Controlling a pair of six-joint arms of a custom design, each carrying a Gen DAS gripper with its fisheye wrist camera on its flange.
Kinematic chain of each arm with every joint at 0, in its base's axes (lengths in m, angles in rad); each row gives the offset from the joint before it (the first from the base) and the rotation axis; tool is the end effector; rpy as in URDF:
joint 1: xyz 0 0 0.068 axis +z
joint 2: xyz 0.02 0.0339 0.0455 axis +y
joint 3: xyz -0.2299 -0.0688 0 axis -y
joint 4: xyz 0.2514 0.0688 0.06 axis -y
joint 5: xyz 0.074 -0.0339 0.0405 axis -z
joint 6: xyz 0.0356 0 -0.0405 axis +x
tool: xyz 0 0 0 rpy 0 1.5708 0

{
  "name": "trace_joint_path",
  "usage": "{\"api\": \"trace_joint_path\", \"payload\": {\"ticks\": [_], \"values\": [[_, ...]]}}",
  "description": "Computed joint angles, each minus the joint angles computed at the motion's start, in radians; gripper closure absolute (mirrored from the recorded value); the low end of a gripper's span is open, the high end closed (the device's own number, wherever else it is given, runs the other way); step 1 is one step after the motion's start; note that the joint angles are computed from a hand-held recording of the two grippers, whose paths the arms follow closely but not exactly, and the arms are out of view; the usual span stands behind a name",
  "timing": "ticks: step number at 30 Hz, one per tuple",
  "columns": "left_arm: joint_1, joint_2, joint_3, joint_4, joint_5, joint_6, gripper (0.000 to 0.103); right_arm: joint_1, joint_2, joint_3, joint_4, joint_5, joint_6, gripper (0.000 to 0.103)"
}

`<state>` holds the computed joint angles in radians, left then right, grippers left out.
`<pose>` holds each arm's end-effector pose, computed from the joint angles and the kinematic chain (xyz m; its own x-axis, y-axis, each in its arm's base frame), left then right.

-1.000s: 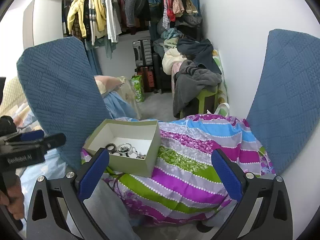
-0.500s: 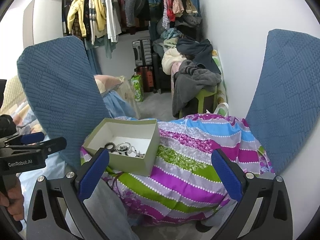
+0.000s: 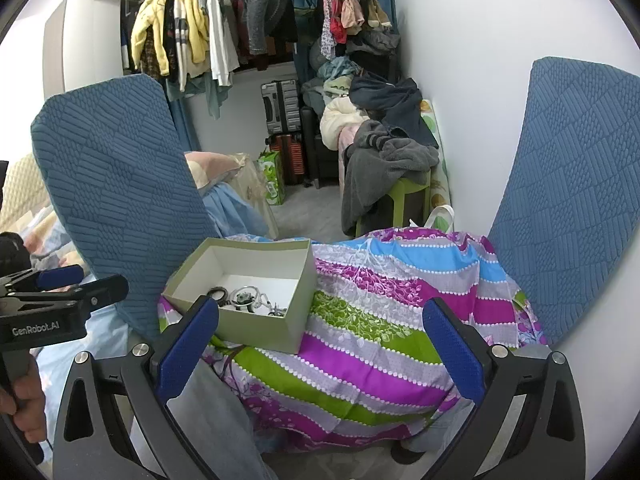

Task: Organize jewelry

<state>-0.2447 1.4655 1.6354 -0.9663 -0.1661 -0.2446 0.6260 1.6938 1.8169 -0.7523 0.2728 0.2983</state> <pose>0.3020 -0.0693 0.3658 -0.7036 -0.0705 -0.7071 -0.0450 0.9975 -0.0547 0.3118 0.2136 0.3684 -0.5698 -0.0627 -0.8194 -0.2304 0.9693 0.0861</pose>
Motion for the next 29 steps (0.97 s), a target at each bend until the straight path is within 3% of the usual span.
{"api": "trace_joint_path", "payload": {"ticks": [29], "values": [[0.001, 0.009, 0.033, -0.020, -0.009, -0.003, 0.012, -0.005, -0.005, -0.004, -0.008, -0.008, -0.011, 0.000]]}}
